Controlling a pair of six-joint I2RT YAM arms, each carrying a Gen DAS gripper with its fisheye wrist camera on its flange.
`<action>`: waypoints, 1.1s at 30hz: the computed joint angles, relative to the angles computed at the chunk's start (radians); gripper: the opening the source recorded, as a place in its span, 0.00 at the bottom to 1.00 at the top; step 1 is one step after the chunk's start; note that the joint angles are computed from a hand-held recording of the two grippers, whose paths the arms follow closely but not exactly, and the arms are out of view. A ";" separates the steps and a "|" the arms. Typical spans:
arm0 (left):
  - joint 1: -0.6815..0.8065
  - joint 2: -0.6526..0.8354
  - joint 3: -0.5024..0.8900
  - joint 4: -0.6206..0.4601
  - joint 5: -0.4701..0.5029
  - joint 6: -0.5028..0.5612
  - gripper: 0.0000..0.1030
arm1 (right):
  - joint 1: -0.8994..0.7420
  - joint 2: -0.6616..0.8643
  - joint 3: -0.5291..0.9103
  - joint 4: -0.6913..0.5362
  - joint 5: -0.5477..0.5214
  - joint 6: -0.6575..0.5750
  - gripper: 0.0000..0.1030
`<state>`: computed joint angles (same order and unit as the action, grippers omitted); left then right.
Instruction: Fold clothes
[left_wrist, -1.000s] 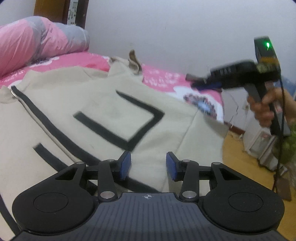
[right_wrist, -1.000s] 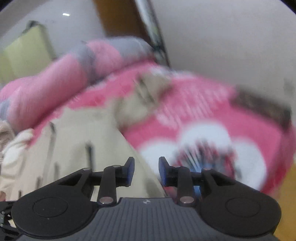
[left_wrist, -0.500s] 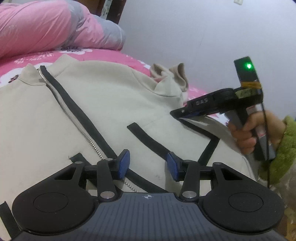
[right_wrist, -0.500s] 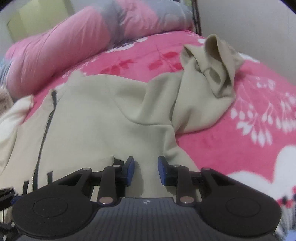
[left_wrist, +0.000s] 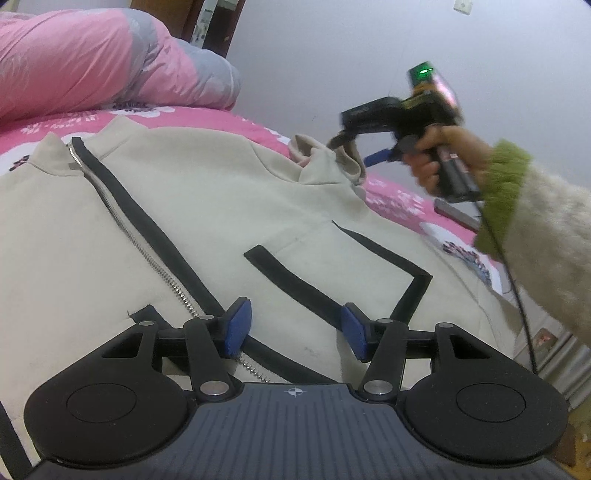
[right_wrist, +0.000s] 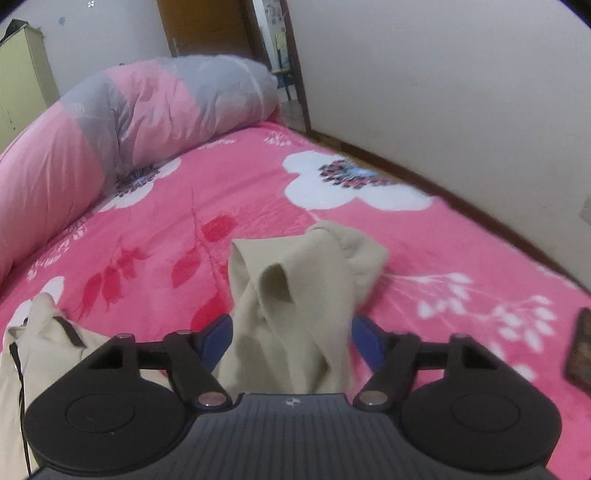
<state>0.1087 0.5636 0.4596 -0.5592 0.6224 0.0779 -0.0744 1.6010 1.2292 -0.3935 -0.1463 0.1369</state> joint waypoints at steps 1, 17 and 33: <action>0.001 -0.002 0.000 -0.001 0.002 -0.001 0.53 | 0.007 0.029 0.011 0.018 -0.002 0.008 0.69; -0.033 -0.021 -0.004 0.003 -0.040 -0.015 0.53 | -0.478 -0.469 -0.168 0.201 -0.210 0.119 0.04; -0.105 -0.032 -0.002 0.008 -0.136 -0.013 0.53 | -0.376 -0.532 0.239 -0.061 -0.270 -0.031 0.04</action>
